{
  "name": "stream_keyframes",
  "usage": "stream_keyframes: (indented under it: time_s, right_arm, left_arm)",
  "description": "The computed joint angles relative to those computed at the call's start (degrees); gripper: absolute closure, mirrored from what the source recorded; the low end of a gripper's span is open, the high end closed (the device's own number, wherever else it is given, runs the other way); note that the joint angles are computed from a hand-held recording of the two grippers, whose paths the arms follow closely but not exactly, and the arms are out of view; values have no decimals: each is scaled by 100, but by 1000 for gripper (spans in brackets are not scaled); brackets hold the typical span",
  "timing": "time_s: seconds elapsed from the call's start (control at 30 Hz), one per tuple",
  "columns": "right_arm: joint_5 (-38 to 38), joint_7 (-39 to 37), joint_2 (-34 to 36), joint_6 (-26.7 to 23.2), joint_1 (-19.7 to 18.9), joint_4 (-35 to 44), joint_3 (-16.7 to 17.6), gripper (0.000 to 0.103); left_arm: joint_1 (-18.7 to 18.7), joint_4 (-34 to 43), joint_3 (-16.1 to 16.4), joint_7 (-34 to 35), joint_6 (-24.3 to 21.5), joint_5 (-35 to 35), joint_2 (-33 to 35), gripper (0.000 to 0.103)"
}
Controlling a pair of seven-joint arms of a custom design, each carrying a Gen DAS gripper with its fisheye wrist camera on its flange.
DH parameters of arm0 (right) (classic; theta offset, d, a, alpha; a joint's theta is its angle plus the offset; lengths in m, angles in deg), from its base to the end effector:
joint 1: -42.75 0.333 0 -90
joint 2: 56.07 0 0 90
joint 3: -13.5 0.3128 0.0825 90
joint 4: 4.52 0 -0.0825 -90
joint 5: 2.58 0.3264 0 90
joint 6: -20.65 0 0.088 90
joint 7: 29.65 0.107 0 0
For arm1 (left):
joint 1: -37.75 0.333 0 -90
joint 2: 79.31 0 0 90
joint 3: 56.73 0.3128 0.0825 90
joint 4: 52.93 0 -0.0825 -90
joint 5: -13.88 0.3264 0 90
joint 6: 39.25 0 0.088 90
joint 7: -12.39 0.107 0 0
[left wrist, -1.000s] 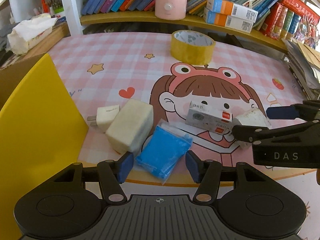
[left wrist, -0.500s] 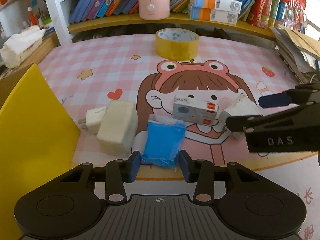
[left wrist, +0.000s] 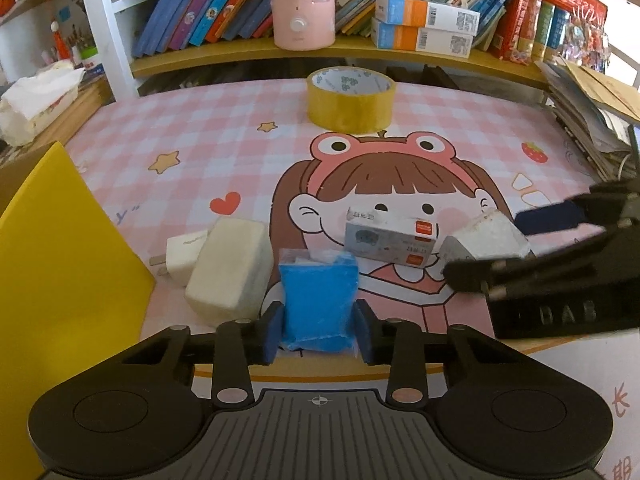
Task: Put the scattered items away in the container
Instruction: 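Close the left tool on the blue packet while the right tool closes on the white block, then carry the blue packet and white block in both tools over the yellow box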
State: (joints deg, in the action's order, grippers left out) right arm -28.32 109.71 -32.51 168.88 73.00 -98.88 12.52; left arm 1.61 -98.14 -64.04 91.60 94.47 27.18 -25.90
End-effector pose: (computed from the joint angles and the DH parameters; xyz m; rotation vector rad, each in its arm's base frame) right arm 0.5681 0.3297 0.4572 -1.8221 1.8714 -0.5212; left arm 0.5947 -0.4871 0.4514 -1.2811 2.4088 -0.7688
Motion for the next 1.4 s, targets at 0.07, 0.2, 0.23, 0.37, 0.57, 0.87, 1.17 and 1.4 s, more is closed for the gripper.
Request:
stream_keyframes:
  time_s: [0.07,0.2,0.23,0.37,0.57,0.87,1.17,1.4]
  right_arm:
    - [-27,-32,48,-73,30,56,0,26]
    - [-66,-41,161,-209,63,191,-30,29]
    - [-69,-66,188,-240,65,227,-30,30]
    - [-92,-147,222,-236,82,264,-32,40]
    - [-196,51,87,-263,152,117,-81,40]
    - [-784,892,-452,-333,307,-363,-31,40]
    - [-1428,1939,-1051,-913,456,-745,311,40]
    - [-1771,2753,-1306,-1642,629,-782,662,40]
  left_arm:
    - [0,-42,3,-19,4,2,-28,70]
    - [53,-329,-33,-23,138,-5,-181,70]
    - [65,-361,-42,-20,153,-9,-198,71]
    - [90,-474,-64,-39,223,-20,-254,72]
    - [181,-938,-169,-45,445,-101,-524,73]
    - [390,-2133,-372,-16,1120,-231,-1272,74]
    - [855,-3706,-843,432,2048,-695,-2338,74]
    - [1429,-4653,-1405,1322,2462,-1578,-3005,75]
